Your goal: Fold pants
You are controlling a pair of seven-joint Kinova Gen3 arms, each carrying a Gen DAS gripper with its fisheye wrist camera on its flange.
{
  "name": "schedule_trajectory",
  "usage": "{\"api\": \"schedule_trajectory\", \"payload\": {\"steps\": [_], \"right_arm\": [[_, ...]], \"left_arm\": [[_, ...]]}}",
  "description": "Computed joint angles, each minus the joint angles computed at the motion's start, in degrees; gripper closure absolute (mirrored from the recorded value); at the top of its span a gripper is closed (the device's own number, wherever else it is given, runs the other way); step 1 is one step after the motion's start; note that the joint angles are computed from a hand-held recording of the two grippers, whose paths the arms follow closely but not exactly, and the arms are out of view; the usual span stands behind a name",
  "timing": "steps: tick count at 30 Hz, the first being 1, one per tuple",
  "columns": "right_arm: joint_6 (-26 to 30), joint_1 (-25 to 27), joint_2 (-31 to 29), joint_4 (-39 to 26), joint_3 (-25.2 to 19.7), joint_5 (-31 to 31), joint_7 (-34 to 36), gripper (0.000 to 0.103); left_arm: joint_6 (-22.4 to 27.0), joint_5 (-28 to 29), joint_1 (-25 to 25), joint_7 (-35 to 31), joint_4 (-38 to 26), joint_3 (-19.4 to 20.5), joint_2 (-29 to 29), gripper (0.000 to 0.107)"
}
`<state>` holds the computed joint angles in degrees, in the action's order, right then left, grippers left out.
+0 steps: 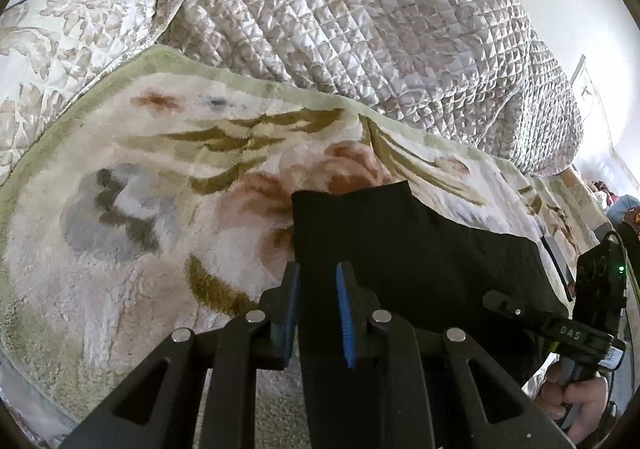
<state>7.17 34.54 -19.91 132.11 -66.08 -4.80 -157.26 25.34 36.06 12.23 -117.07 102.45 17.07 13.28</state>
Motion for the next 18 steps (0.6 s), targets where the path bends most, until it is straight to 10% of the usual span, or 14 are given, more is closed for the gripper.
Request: {"api": "schedule_trajectory", "payload": {"steps": [18], "right_arm": [[8.6,7.3,-5.9,-5.4,-1.6,4.5,1.5,0.097]], "left_arm": [[6.4,-14.2,8.4,13.5,-14.1,-3.6,9.1,0.076]]}}
